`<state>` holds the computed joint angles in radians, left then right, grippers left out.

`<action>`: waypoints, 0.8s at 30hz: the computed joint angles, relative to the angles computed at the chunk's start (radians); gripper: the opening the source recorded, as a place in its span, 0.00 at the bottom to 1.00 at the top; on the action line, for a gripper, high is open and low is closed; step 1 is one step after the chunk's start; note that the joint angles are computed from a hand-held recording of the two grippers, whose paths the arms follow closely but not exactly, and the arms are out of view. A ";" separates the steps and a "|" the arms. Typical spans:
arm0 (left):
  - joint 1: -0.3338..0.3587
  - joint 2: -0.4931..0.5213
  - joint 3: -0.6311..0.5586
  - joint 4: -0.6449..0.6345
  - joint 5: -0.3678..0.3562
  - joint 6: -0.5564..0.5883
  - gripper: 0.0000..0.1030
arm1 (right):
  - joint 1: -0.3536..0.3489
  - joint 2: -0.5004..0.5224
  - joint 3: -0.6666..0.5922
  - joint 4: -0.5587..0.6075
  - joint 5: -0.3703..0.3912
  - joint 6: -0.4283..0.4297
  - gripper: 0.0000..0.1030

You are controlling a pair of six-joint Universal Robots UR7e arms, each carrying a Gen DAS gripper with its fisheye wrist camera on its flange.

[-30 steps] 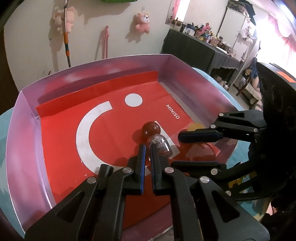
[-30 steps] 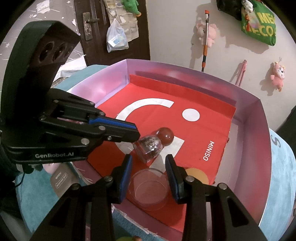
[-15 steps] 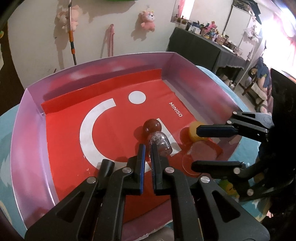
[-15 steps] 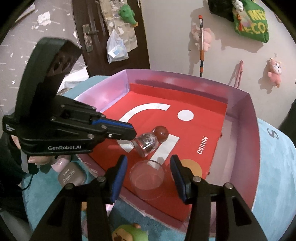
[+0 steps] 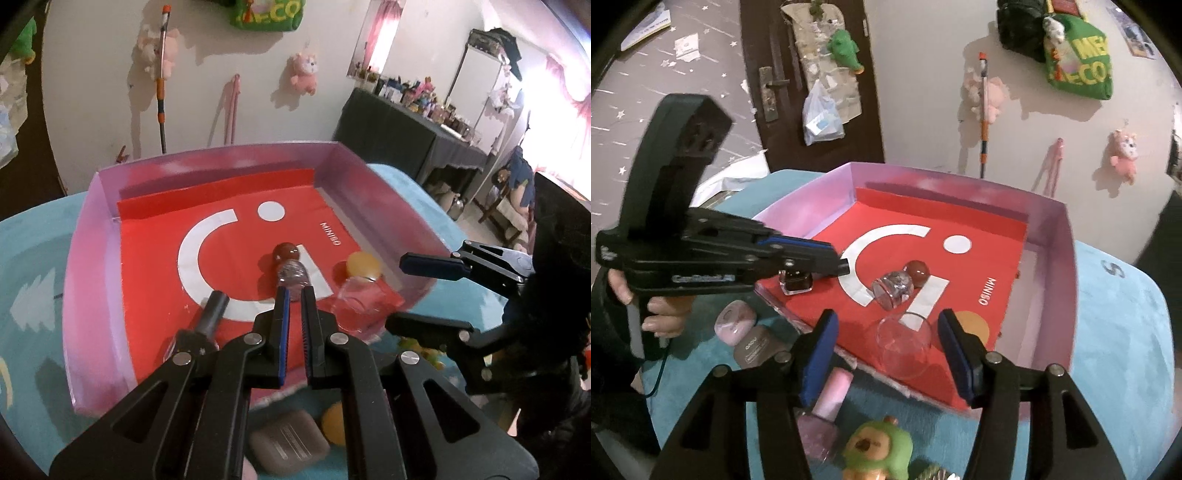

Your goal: Organize rigid objects

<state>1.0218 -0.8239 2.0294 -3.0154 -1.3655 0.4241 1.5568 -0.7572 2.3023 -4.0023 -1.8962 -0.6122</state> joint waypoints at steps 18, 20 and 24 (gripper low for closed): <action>-0.038 -0.181 0.324 -0.384 -0.061 0.053 0.65 | 0.202 0.104 0.104 -0.331 -0.223 0.124 0.66; -0.044 -0.194 0.357 -0.425 -0.051 0.059 0.70 | 0.228 0.130 0.107 -0.367 -0.265 0.149 0.70; -0.056 -0.205 0.439 -0.577 -0.037 0.063 0.80 | 0.265 0.174 0.118 -0.444 -0.322 0.183 0.85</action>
